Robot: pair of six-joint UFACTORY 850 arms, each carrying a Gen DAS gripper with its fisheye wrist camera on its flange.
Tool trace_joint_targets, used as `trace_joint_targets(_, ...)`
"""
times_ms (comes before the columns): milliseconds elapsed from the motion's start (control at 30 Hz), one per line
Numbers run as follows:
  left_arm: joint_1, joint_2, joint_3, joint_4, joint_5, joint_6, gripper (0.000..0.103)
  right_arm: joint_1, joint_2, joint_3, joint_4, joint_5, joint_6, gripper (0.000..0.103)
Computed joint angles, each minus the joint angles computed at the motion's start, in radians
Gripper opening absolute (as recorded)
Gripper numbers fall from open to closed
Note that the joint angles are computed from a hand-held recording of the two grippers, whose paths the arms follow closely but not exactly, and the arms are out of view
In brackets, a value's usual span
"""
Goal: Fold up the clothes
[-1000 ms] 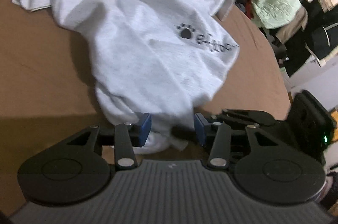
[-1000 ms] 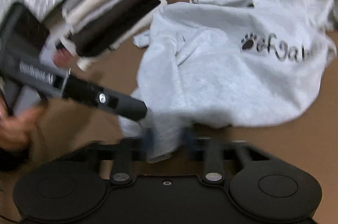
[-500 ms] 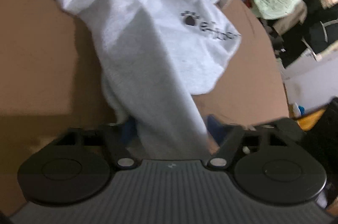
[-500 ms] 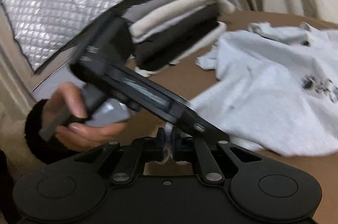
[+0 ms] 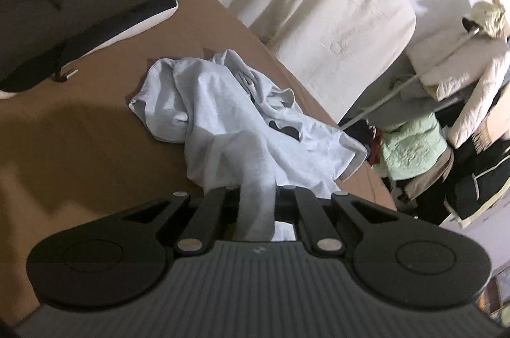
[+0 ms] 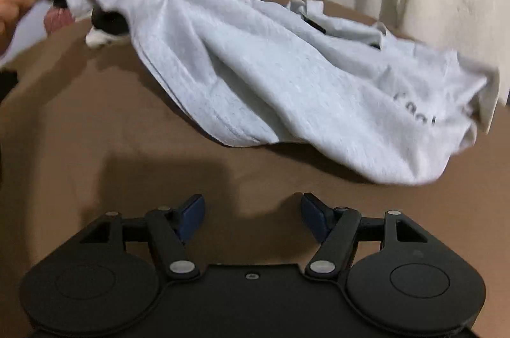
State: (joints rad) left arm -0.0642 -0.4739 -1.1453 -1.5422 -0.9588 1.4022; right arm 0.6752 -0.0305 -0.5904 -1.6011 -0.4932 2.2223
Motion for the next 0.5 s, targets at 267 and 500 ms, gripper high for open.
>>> trace_joint_targets(267,-0.005,-0.017,0.01,-0.07,-0.095,0.071,0.004,-0.044,-0.083,-0.057,-0.07,-0.086,0.034,0.083)
trace_joint_targets(500,-0.006,-0.013,0.008,-0.053,-0.177,0.093,0.004,-0.12,-0.058,-0.001,-0.337,-0.127,0.385,0.025)
